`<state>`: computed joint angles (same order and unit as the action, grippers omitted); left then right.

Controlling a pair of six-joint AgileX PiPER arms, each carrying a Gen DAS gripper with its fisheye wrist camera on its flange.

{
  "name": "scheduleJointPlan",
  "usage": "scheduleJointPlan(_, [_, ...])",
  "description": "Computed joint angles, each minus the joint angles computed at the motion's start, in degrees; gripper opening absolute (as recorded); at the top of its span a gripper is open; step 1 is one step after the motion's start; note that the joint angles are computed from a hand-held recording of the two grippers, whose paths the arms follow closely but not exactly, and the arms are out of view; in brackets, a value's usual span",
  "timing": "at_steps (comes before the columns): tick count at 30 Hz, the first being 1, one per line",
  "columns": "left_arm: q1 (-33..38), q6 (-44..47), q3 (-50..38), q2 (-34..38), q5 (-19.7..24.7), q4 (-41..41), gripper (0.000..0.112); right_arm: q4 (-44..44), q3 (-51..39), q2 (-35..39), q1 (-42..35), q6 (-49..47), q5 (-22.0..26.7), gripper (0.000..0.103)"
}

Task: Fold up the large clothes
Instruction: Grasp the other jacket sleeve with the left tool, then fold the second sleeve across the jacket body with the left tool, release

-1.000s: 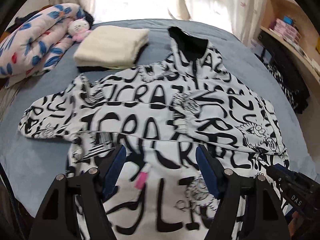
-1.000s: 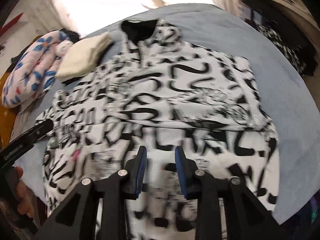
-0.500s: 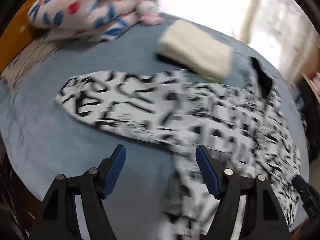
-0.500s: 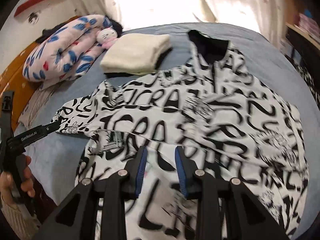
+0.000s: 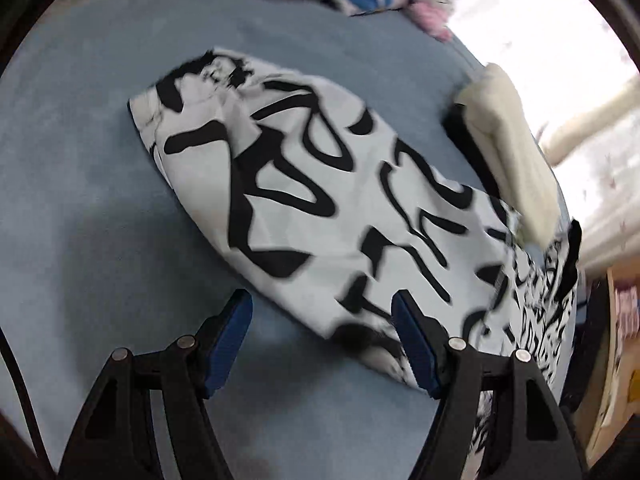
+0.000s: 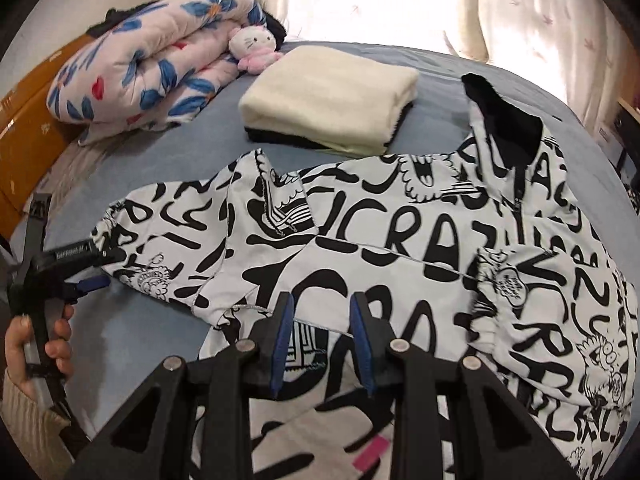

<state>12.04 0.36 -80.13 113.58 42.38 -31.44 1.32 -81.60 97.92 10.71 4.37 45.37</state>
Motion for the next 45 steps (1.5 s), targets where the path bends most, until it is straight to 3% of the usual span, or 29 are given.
scheduleJointPlan(6, [1.72, 2.27, -3.89, 5.94, -2.63, -5.48, 0.071, -0.12, 1.47, 2.10, 0.55, -0.40, -0.82, 0.029])
scheduleJointPlan(11, [0.71, -3.56, -10.27, 9.43, -3.54, -1.01, 0.070, 1.73, 4.12, 1.79, -1.73, -2.45, -1.26, 0.029])
scheduleJointPlan(12, [-0.20, -6.63, -10.93, 9.27, -4.67, 2.81, 0.048, 2.31, 4.56, 1.62, -2.42, -2.98, -1.28, 0.029])
scheduleJointPlan(13, [-0.94, -10.80, -12.83, 9.76, -3.89, 8.18, 0.005, 2.89, 5.05, 1.39, -3.21, -3.57, -1.33, 0.029])
scheduleJointPlan(15, [-2.10, -14.98, -15.49, 9.52, -2.01, 12.05, 0.005, 4.17, 6.20, 0.67, -4.81, -4.80, -1.50, 0.029])
scheduleJointPlan(19, [-6.51, -15.21, -13.53, 2.64, -5.95, 13.45, 0.005, 8.14, 9.49, -1.89, -9.13, -9.12, -2.22, 0.029])
scheduleJointPlan(25, [-21.14, -13.09, -19.74, -4.64, -2.87, 16.65, 0.005, 14.95, 13.56, -4.83, -17.98, -15.72, -2.20, 0.029])
scheduleJointPlan(29, [-32.95, -12.72, -29.53, -1.26, 2.59, 19.12, 0.005, 18.61, 15.52, -6.59, -25.28, -20.58, -1.53, 0.029])
scheduleJointPlan(31, [-37.93, -11.88, -36.20, 3.97, 6.78, 17.27, 0.005, 19.42, 15.99, -6.90, -29.41, -22.87, -1.30, 0.029])
scheduleJointPlan(35, [-45.08, -12.02, -42.15, 13.15, 9.70, 15.19, 0.007, 20.58, 15.80, -5.98, -36.05, -25.89, -0.12, 0.029])
scheduleJointPlan(38, [-48.29, -11.67, -45.94, 19.99, 12.22, 11.93, 0.020, 20.51, 16.26, -5.54, -39.76, -27.59, -0.79, 0.029])
scheduleJointPlan(43, [-49.97, -11.98, -39.52, 20.71, 10.98, 10.41, 0.056, 23.08, 16.41, -3.82, -43.57, -31.70, 0.05, 0.029])
scheduleJointPlan(45, [-50.43, -11.92, -35.81, 18.97, 8.89, 10.07, 0.057, 24.17, 16.21, -3.24, -44.05, -32.58, 0.77, 0.029])
